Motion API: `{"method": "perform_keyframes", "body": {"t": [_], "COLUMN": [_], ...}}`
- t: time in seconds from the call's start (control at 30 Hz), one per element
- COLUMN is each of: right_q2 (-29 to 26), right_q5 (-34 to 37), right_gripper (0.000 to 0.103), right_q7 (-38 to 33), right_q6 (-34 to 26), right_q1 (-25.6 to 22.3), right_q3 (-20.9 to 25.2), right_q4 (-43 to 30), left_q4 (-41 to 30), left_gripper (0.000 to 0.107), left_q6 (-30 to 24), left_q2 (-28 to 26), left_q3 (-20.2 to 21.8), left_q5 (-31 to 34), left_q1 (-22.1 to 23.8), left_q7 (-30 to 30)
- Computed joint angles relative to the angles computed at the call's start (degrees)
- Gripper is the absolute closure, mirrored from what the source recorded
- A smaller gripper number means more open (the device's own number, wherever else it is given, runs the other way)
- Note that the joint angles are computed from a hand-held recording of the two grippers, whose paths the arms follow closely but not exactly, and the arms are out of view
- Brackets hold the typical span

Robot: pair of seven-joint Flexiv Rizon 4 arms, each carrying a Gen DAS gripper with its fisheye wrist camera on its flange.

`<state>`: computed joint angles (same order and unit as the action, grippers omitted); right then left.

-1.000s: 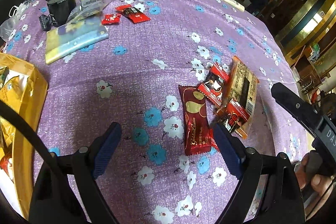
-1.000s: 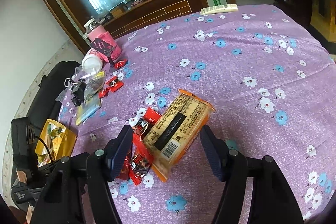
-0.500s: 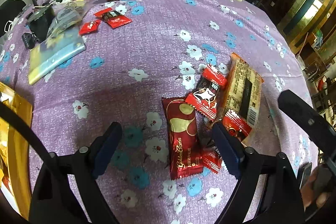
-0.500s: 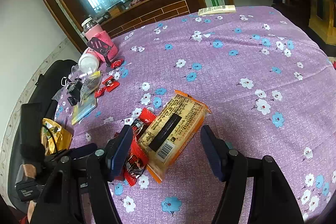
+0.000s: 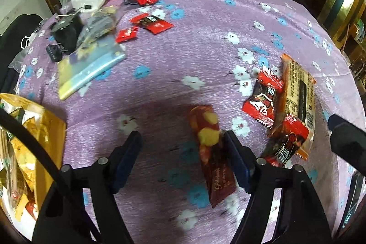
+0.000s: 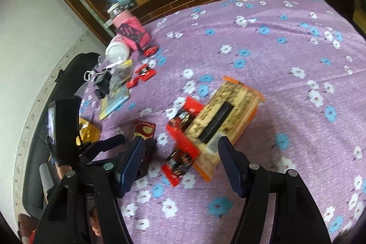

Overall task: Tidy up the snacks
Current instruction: 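Bring the left tool to the red chocolate bar while the right tool approaches a small red candy, then close the left tool on the red chocolate bar while the right tool grasps the red candy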

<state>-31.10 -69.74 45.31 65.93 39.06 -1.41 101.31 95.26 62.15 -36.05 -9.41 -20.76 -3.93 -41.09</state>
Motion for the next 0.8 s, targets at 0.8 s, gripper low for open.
{"method": "perform_keyframes", "body": {"t": [0.8], "right_q2": [-7.2], "right_q5": [15.6], "right_gripper": [0.059], "right_q7": [-13.7], "right_q6": [-4.5], "right_q1": [4.1], "right_q3": [-0.7], "right_q4": [-7.6], "left_q4": [2.9], "left_gripper": [0.05], "left_q6": [4.1], "left_q2": [1.5], "left_q3": [1.1], "left_q5": [2.1], "left_q1": [1.5], "left_q7": [3.7]}}
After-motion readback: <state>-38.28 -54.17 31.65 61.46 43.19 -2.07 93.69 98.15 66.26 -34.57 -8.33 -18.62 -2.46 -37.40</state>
